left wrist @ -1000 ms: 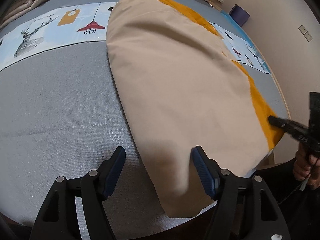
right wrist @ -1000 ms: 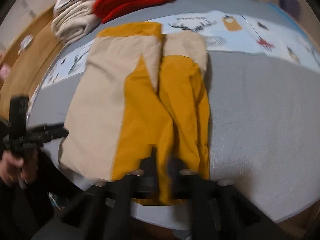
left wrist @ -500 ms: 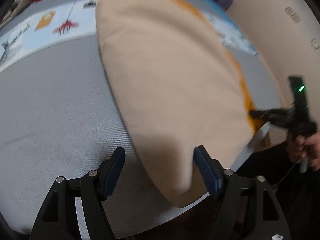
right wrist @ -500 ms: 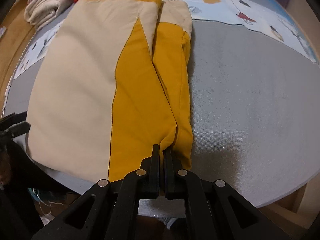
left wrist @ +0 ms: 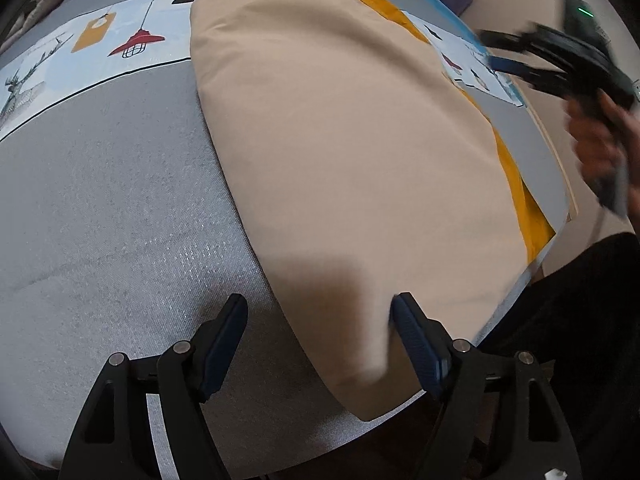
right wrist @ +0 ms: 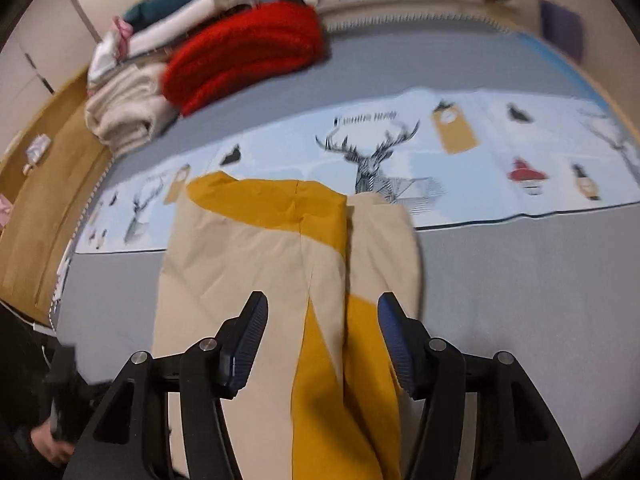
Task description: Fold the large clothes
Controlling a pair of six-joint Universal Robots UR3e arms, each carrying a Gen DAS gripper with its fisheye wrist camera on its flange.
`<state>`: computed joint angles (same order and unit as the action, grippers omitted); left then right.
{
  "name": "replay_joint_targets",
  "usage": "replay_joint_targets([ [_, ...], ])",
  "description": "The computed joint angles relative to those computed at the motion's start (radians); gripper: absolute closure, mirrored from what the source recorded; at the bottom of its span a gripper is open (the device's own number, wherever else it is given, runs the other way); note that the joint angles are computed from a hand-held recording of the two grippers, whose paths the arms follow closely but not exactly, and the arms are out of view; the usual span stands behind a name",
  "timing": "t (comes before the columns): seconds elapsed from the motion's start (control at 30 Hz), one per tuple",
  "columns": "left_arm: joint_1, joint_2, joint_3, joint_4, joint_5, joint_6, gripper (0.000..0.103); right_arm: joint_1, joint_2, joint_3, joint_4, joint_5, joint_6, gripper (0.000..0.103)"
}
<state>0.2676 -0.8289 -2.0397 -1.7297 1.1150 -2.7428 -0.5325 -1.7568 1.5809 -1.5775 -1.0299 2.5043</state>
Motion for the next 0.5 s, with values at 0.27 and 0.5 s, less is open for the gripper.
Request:
replay_joint_targets([
  [0.27, 0.014, 0.001, -0.006, -0.004, -0.002, 0.012, 0.025, 0.168, 0.450, -0.158, -0.197, -0.003, 0.293, 0.060],
  [0.5, 0.000, -0.028, -0.009, 0.024, -0.023, 0.006, 0.024, 0.162, 0.431, -0.064, -0.459, -0.030, 0.415, 0.102],
])
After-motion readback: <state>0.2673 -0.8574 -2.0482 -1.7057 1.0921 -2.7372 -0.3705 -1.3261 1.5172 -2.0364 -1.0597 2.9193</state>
